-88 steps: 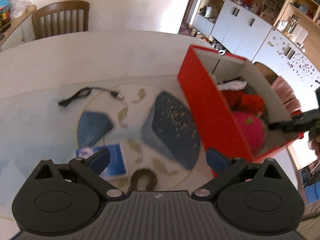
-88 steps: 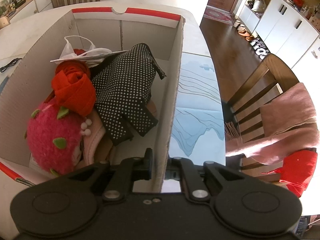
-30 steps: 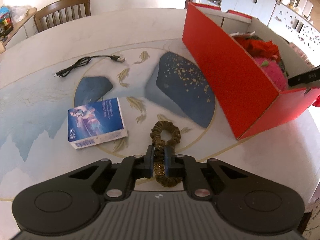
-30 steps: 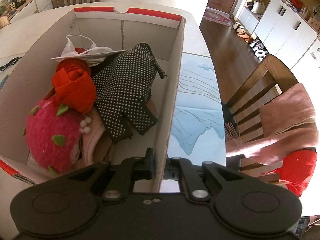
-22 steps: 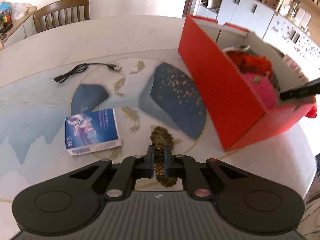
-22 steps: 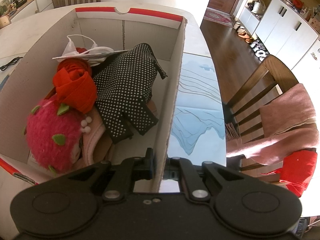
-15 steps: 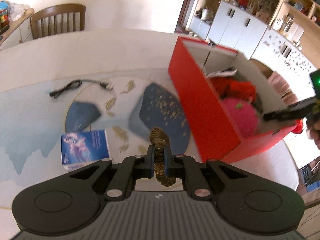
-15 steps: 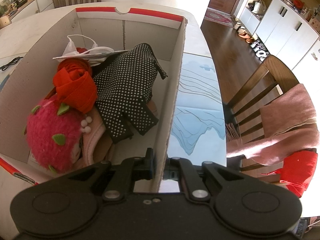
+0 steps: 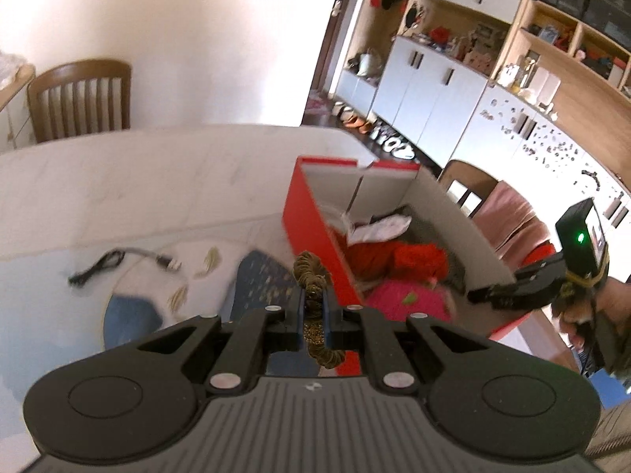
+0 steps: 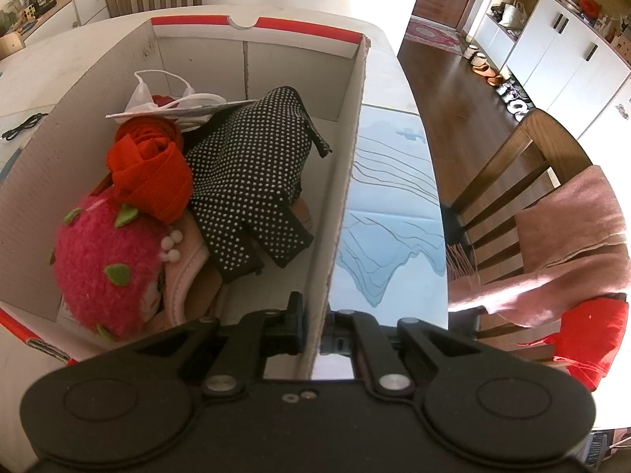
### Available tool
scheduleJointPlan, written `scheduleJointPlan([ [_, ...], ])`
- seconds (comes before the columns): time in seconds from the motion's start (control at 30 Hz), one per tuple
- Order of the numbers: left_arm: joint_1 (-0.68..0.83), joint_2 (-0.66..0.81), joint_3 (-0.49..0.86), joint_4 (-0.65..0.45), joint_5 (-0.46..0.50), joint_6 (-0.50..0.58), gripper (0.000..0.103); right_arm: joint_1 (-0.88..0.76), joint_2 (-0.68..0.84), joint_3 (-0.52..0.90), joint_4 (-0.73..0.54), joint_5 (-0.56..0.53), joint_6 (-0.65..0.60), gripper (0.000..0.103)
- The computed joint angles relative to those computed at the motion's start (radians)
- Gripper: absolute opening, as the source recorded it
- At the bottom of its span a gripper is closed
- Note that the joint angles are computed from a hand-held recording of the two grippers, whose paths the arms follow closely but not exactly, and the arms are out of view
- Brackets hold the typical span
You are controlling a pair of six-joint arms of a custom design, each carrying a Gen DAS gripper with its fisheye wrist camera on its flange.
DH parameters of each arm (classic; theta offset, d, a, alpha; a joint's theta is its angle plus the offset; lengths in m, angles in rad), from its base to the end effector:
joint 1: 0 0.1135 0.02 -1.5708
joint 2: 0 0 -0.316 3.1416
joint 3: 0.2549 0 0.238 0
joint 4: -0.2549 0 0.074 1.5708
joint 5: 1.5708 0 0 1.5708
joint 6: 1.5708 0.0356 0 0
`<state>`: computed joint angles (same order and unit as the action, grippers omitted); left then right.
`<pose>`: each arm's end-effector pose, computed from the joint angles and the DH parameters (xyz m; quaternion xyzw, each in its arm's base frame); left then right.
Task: Organize objects
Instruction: 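Lift the hair tie with the left gripper and carry it over the box, then lower the hair tie onto the black bag and open the left gripper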
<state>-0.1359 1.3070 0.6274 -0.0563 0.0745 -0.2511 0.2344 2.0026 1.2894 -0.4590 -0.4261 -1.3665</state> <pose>0.2331 -0.0345 0.2470 -0.0375 0.9128 -0.1113 0.3910 0.3924 0.1088 0.1971 -0.7167 0.6371 0.0711 0.2745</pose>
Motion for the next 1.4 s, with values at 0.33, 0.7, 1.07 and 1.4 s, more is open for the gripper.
scheduleJointPlan([
  [0.33, -0.077, 0.136, 0.18, 0.003, 0.021, 0.059, 0.007, -0.006, 0.017, 0.024, -0.016, -0.004, -0.02, 0.005],
  [0.7, -0.2, 0.378, 0.421, -0.041, 0.053, 0.118, 0.008, -0.012, 0.025, 0.043, -0.04, -0.015, -0.024, 0.005],
  [1.07, -0.221, 0.556, 0.606, -0.063, 0.083, 0.071, 0.007, -0.012, 0.037, 0.06, -0.06, -0.019, -0.017, 0.005],
  [1.4, -0.229, 0.698, 0.706, -0.121, 0.055, 0.061, 0.008, -0.015, 0.047, 0.078, -0.081, -0.021, -0.025, 0.006],
])
